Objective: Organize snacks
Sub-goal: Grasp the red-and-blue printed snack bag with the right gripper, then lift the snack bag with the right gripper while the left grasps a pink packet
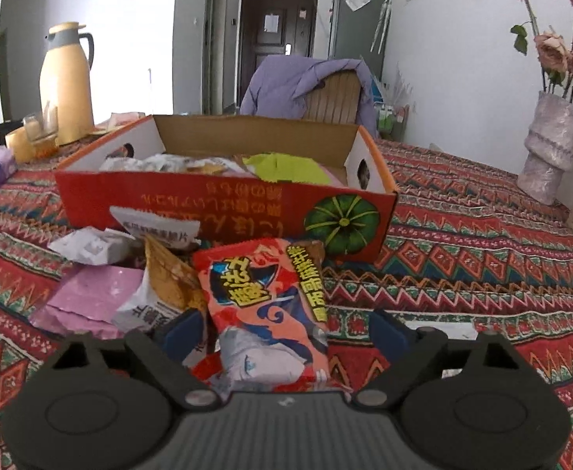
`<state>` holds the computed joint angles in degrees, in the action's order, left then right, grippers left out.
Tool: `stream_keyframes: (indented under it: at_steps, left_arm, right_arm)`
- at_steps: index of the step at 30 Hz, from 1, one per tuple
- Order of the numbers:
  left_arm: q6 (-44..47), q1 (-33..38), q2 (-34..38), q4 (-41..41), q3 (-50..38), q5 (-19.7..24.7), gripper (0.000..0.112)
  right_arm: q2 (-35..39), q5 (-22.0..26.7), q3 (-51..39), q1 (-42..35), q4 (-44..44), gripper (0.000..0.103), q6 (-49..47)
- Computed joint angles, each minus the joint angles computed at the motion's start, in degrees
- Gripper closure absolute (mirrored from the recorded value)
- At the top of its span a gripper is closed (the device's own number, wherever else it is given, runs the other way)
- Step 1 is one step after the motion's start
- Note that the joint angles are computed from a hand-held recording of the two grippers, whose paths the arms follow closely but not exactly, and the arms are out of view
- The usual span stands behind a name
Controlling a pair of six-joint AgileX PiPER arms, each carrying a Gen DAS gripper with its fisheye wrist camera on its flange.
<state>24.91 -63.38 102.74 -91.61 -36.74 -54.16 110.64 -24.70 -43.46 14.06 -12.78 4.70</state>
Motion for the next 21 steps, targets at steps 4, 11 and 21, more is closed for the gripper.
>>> stream_keyframes:
  at_steps: [4, 11, 21]
  left_arm:
    - [0.7, 0.5, 0.4, -0.3, -0.6, 0.7, 0.009]
    - [3.0, 1.2, 1.5, -1.1, -2.6, 1.7, 0.009]
    - [15.9, 7.8, 5.4, -7.2, -12.4, 10.2, 0.009]
  right_arm:
    - [1.5, 1.3, -1.8, 0.2, -1.1, 0.028, 1.5]
    - [2.6, -0.6, -1.6, -1.7, -8.3, 0.053, 9.4]
    - [-1.1, -13.7, 7.4, -6.2, -10.2, 0.055, 9.6]
